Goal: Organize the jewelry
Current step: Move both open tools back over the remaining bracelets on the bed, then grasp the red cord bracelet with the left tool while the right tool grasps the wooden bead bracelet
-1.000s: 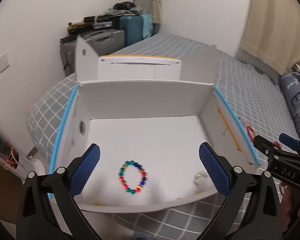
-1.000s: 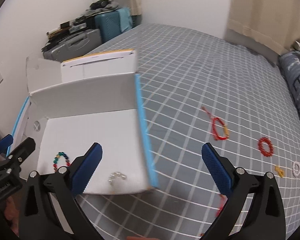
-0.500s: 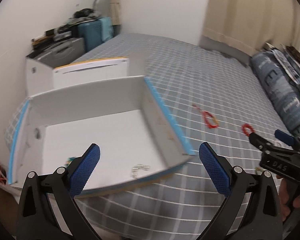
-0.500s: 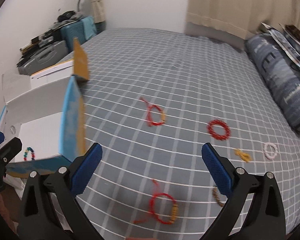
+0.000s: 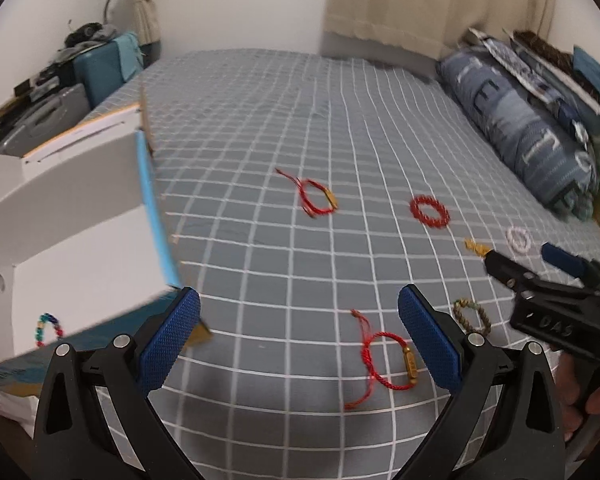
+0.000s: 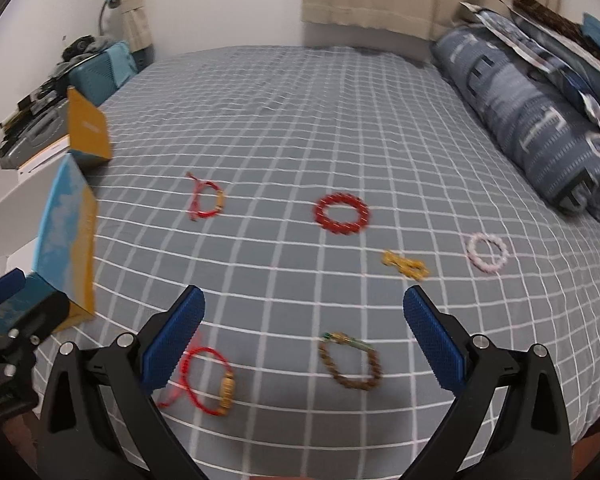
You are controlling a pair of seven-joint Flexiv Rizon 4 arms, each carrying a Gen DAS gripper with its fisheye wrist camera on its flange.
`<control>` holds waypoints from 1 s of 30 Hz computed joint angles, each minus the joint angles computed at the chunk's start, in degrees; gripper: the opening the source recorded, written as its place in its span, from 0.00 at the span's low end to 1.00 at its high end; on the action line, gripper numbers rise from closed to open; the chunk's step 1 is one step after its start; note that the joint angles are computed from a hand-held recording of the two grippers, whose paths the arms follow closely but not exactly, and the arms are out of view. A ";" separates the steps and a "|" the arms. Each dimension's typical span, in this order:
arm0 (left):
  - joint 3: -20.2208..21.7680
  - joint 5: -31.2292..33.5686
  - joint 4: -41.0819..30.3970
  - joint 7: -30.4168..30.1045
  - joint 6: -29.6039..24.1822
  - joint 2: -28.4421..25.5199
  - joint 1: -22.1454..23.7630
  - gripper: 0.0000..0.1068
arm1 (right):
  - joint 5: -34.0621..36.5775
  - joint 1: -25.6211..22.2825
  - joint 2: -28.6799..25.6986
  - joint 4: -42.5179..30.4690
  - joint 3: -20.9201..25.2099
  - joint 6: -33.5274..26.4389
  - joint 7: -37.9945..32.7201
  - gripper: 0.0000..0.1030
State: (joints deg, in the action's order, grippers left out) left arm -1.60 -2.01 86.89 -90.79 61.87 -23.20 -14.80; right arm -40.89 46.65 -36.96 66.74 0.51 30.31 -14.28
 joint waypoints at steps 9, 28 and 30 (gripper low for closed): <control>0.31 2.52 -2.03 -1.19 -1.51 -4.57 -2.90 0.91 | 1.37 -3.40 4.21 10.74 2.00 3.99 3.83 0.93; 0.51 3.45 -4.22 -1.03 -4.37 -10.13 -5.41 0.88 | 8.08 -6.74 2.62 14.03 4.02 8.14 1.42 0.83; 0.10 2.91 -4.41 -0.62 -5.27 -10.40 -5.16 0.83 | 8.97 -6.86 2.24 13.54 4.17 7.75 0.72 0.80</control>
State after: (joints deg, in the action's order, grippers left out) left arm -1.50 0.90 82.48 -91.41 56.60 -33.60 -19.95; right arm -31.92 39.78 -34.72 80.28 4.68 38.06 -13.56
